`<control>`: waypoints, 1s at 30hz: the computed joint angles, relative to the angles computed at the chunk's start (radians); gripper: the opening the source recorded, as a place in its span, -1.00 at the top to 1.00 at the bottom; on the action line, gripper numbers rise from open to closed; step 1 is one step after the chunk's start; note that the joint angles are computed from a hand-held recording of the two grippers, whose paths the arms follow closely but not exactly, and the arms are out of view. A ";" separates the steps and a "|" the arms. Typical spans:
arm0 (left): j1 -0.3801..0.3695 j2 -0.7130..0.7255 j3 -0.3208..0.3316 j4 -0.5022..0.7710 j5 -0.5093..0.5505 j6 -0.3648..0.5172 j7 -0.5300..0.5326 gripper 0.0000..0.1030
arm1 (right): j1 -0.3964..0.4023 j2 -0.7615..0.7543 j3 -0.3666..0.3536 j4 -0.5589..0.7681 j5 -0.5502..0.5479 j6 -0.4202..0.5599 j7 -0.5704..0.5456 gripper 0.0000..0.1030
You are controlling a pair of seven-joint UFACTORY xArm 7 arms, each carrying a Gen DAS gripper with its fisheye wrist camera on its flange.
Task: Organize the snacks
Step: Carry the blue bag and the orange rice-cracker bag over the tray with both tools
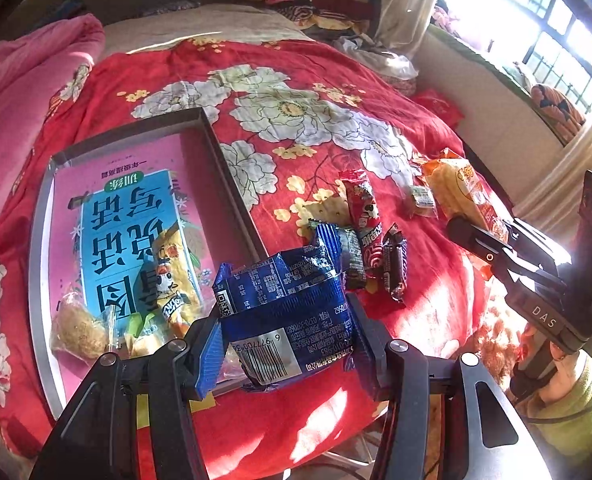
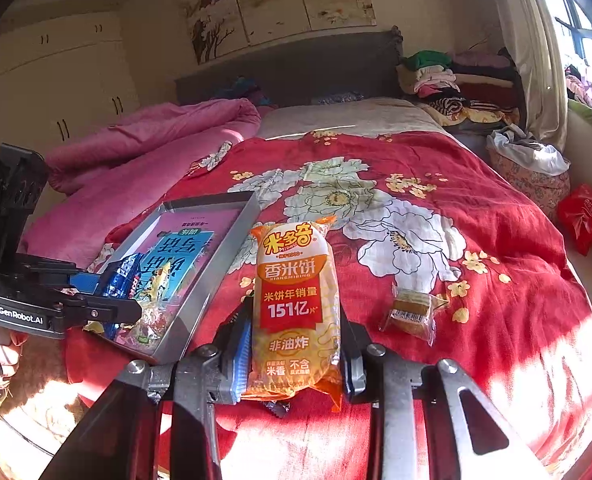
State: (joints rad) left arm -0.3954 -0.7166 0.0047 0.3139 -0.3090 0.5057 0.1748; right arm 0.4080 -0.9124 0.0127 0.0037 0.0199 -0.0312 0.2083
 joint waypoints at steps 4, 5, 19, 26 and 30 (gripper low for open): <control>0.013 -0.025 0.005 -0.012 0.006 0.008 -0.002 -0.08 | 0.009 -0.009 0.022 0.005 0.000 0.007 0.018 0.33; 0.015 -0.031 0.007 -0.015 0.007 0.012 -0.002 -0.08 | 0.011 -0.010 0.028 0.007 -0.001 0.009 0.022 0.33; 0.041 -0.092 0.022 -0.036 0.015 0.032 -0.001 -0.08 | 0.015 -0.044 0.079 0.018 -0.022 0.035 0.072 0.33; 0.051 -0.118 0.028 -0.041 0.019 0.042 -0.002 -0.08 | 0.021 -0.069 0.093 0.027 -0.032 0.058 0.088 0.33; 0.060 -0.135 0.031 -0.044 0.023 0.049 -0.002 -0.08 | 0.025 -0.078 0.100 0.037 -0.035 0.068 0.094 0.33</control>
